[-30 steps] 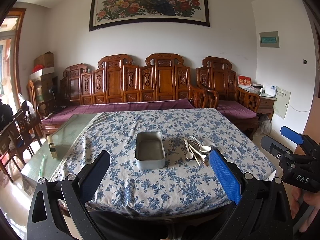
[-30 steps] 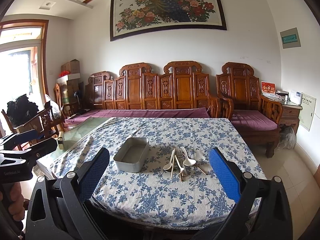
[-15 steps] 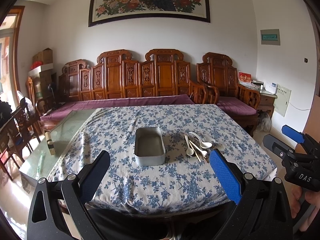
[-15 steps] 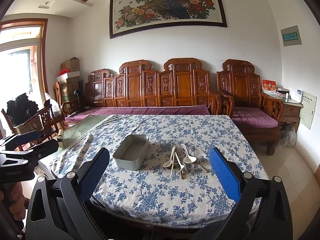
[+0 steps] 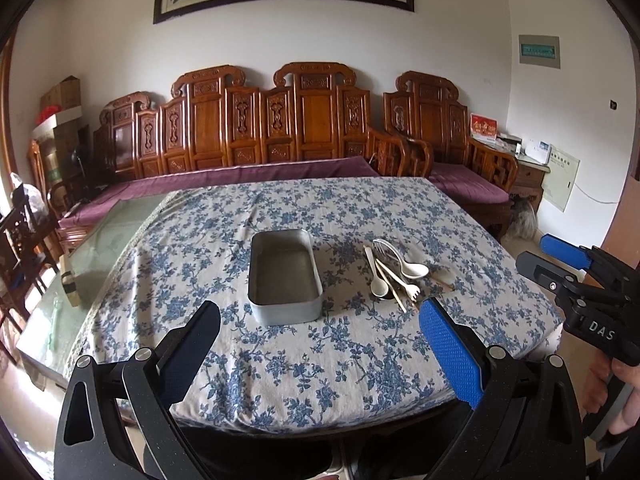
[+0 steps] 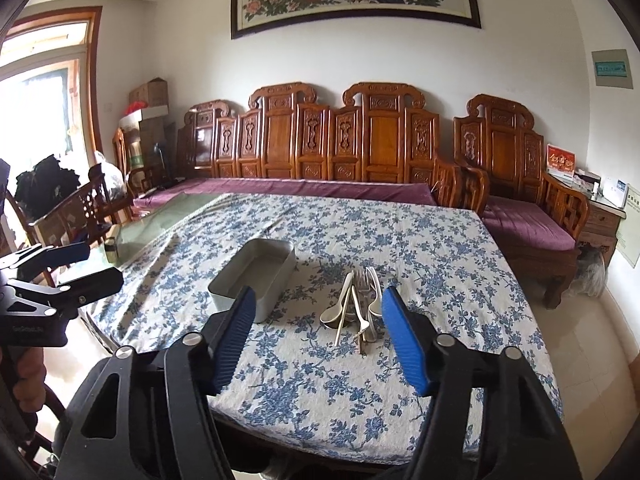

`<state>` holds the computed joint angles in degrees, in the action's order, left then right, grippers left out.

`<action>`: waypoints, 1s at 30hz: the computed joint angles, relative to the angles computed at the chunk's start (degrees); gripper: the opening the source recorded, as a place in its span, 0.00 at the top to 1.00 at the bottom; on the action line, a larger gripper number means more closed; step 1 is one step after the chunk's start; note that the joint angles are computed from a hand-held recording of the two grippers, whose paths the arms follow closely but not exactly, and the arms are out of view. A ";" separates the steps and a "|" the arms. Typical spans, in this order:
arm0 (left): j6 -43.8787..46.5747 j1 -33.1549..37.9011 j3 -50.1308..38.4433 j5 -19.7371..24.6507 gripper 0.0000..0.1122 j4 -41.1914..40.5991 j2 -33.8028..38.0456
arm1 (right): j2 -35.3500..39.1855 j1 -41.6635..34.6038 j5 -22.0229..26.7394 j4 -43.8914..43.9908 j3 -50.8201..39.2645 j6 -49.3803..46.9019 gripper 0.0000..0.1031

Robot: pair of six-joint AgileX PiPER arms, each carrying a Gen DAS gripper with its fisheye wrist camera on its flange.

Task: Organize utensils
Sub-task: 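Grasp a white plastic spoon with the left tool while the right tool grasps another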

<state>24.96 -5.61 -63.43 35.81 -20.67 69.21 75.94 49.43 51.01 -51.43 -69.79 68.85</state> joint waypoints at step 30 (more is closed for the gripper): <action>-5.39 -7.99 -32.25 5.13 0.14 6.42 39.37 | 38.28 -37.84 -17.72 48.90 -23.92 -55.27 0.63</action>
